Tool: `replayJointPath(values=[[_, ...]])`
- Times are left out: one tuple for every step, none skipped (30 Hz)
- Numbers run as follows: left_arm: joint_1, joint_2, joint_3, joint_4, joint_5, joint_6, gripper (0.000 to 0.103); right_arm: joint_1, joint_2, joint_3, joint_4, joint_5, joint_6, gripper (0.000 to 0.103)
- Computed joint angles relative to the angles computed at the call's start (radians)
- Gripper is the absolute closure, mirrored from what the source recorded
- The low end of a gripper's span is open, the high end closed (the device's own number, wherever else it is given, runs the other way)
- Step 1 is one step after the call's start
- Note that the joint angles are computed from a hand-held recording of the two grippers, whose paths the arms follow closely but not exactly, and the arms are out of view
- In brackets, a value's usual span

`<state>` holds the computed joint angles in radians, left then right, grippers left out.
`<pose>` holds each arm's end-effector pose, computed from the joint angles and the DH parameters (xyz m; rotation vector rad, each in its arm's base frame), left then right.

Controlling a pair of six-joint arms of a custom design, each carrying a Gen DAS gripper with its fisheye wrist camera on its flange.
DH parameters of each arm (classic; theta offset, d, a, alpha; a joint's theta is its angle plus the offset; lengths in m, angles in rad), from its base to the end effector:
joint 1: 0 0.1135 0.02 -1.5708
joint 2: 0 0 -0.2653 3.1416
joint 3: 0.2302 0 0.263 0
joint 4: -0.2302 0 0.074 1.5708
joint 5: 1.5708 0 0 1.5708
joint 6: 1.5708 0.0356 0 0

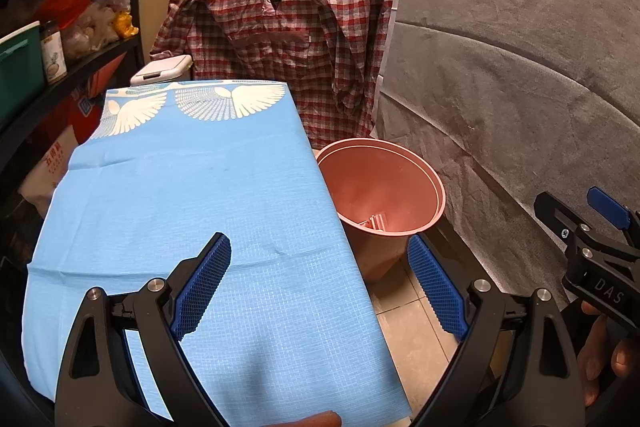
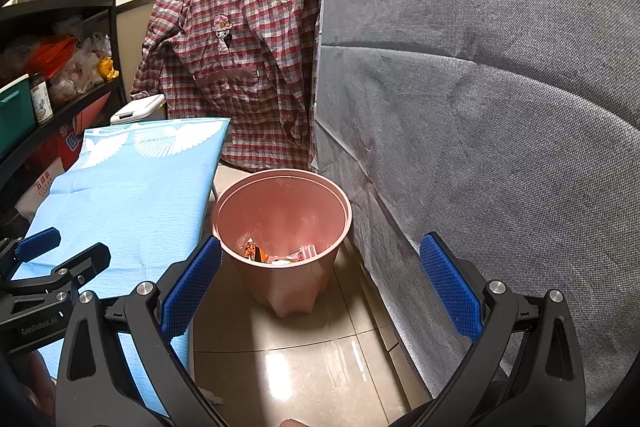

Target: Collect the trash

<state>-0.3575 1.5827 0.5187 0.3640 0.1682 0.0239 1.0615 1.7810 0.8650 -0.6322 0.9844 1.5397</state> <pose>0.2634 -0.1047 0.1137 0.5208 2.2253 -0.3662 0.1629 0.2309 0.1127 0.5270 2.1062 -0.2871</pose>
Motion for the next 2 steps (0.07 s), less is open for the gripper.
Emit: replayJointPath(values=[[0.001,0.002,0.002,-0.002,0.001,0.000,0.016,0.000,0.000,0.000,-0.001,0.000,0.001,0.005],[0.002,0.004,0.004,-0.002,0.002,0.000,0.016,0.000,0.000,0.000,-0.001,0.000,0.001,0.005]])
